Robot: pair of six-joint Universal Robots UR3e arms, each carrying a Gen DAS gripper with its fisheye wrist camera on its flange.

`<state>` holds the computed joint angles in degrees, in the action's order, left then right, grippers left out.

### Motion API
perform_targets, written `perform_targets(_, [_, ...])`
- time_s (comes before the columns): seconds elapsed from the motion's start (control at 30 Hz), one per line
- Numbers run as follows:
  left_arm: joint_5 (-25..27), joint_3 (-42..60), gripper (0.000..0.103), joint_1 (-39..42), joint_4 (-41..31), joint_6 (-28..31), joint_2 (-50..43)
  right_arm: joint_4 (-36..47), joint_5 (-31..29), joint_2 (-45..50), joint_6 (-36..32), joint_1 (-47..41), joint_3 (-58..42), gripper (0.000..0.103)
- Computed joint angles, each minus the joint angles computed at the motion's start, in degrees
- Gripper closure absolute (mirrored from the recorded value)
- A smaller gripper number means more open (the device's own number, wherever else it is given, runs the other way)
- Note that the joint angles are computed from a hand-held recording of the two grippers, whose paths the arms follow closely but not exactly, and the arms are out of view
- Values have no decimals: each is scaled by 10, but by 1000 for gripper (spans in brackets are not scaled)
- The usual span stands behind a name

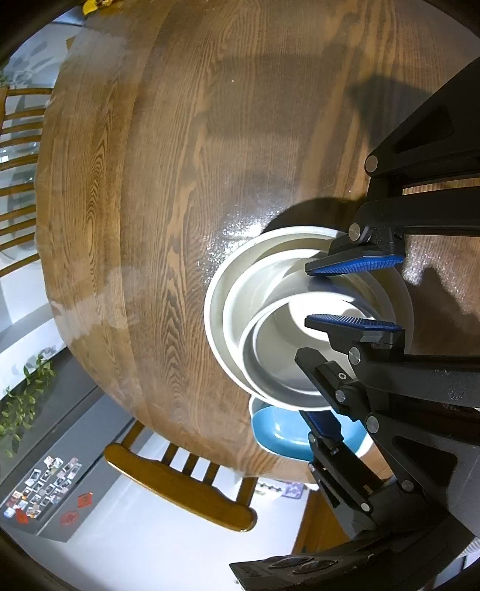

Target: Organize plates and bowls

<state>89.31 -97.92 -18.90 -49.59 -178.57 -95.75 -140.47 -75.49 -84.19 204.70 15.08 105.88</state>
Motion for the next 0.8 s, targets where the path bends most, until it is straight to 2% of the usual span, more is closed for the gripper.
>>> perform_targets(0.8, [3, 2, 85, -1, -3, 5, -5, 16, -13, 9, -2, 8, -17, 78])
